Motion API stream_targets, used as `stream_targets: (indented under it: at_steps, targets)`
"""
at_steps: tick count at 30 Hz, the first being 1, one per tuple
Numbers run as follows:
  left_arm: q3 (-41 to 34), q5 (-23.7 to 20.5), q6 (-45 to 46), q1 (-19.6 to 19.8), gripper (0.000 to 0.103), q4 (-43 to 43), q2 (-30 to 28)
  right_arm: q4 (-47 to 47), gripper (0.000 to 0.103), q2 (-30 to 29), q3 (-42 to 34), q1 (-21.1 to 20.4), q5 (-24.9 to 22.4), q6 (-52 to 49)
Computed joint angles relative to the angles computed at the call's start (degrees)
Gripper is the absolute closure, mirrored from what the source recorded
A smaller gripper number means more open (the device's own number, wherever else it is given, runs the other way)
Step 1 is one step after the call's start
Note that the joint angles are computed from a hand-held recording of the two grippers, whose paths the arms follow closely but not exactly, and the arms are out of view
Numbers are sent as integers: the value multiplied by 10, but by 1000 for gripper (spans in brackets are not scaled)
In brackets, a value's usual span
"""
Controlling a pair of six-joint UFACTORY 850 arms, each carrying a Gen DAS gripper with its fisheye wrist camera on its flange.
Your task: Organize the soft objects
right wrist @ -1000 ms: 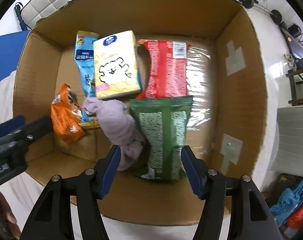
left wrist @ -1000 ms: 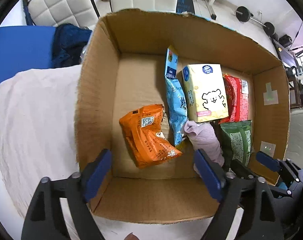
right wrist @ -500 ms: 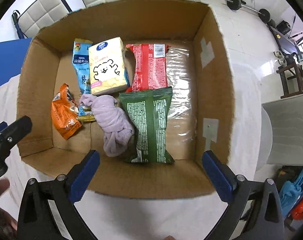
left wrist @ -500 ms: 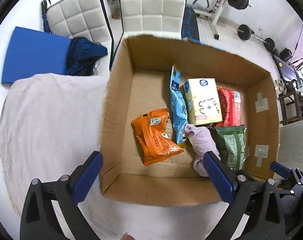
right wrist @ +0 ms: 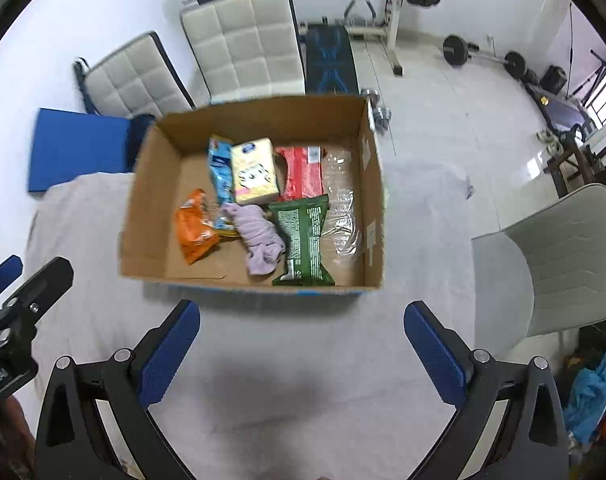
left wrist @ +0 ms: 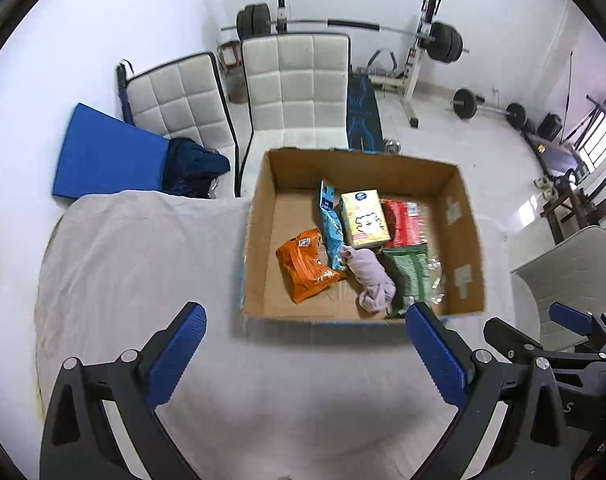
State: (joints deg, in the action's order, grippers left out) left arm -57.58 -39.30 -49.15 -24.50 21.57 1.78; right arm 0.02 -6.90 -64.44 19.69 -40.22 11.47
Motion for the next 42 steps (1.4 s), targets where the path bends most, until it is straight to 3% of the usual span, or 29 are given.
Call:
stream_targets:
  at_steps: [9, 16, 22, 30, 42]
  targets:
    - [13, -66, -42, -67, 1, 3, 111, 15, 0, 155, 53, 3, -40, -1]
    - [0, -131, -97, -124, 1, 49, 153, 4, 0, 246, 66, 14, -86, 12]
    - [1, -151, -120, -141, 0, 55, 174, -8, 0, 303, 71, 21, -123, 24]
    - [6, -166, -142, -156, 1, 68, 185, -61, 0, 319, 59, 35, -128, 66]
    - [15, -148, -160, -146, 0, 112, 171, -108, 0, 272, 45, 42, -86, 109]
